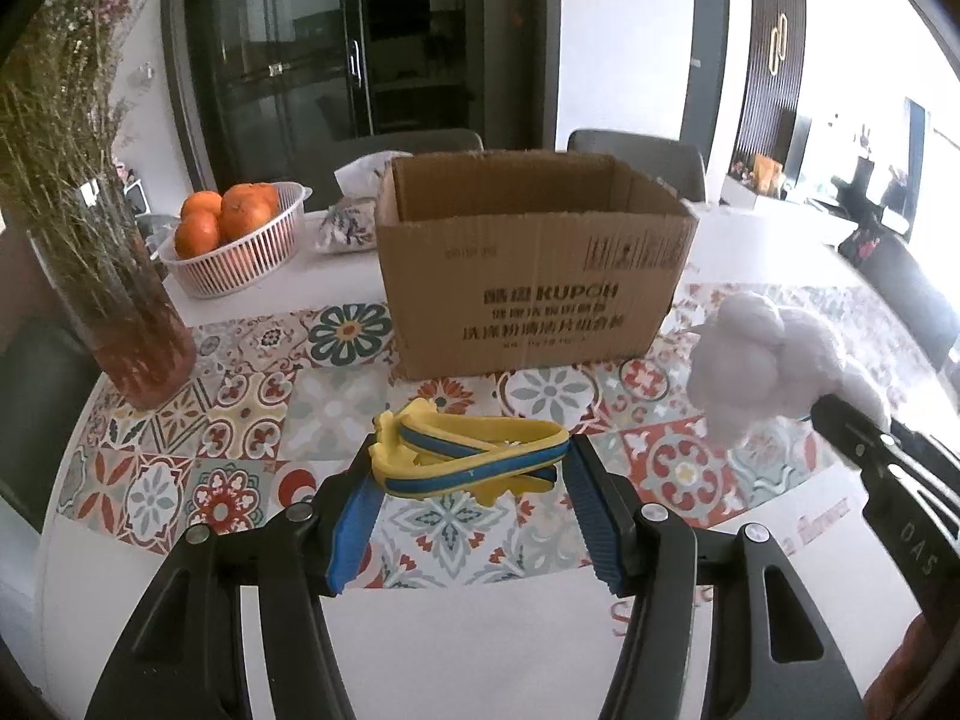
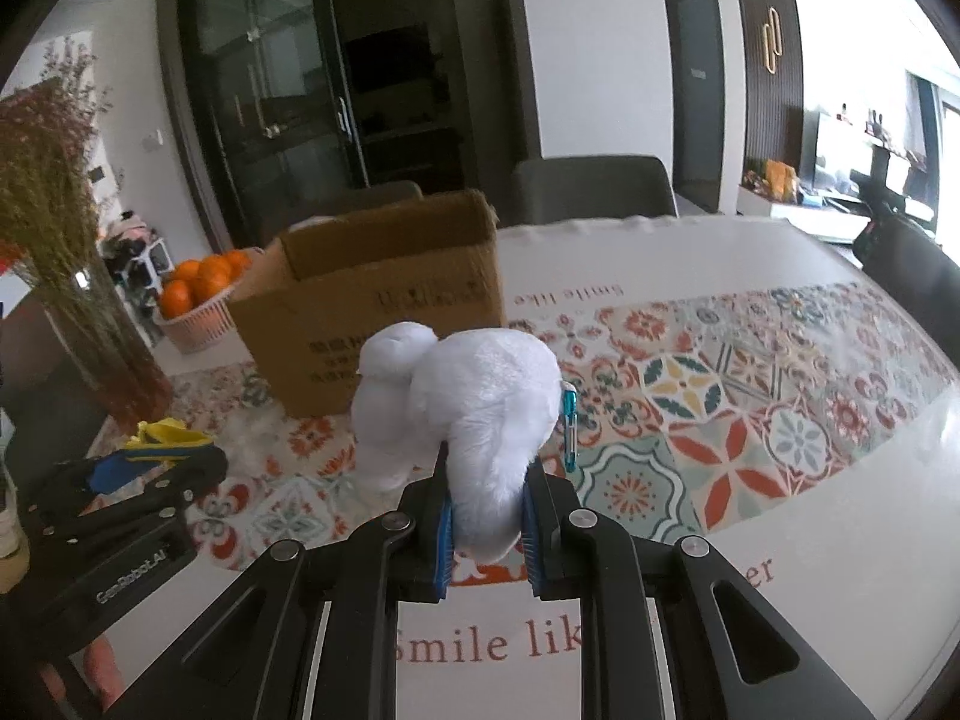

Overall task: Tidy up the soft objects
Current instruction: 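Carry the plush and clip into the box and open both tools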

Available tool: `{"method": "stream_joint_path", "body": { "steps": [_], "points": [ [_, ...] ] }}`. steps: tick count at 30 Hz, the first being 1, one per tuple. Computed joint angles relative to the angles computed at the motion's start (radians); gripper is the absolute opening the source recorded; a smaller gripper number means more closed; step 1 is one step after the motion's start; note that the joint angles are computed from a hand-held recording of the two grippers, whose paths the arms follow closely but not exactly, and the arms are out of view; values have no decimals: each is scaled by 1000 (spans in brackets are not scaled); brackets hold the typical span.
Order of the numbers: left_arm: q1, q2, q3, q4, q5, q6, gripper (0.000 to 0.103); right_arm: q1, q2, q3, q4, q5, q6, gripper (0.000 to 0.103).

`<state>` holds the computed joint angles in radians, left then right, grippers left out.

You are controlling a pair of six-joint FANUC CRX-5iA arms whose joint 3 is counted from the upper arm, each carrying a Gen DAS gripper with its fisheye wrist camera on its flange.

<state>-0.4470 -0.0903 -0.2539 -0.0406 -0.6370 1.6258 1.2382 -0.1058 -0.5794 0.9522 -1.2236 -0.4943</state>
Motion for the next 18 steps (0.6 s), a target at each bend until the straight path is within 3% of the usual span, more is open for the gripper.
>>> {"method": "stream_joint_path", "body": {
  "steps": [18],
  "points": [
    [34,-82,26,69,-15,-30,59,-9,-35,53,115,-2,70,20]
  ]
}}
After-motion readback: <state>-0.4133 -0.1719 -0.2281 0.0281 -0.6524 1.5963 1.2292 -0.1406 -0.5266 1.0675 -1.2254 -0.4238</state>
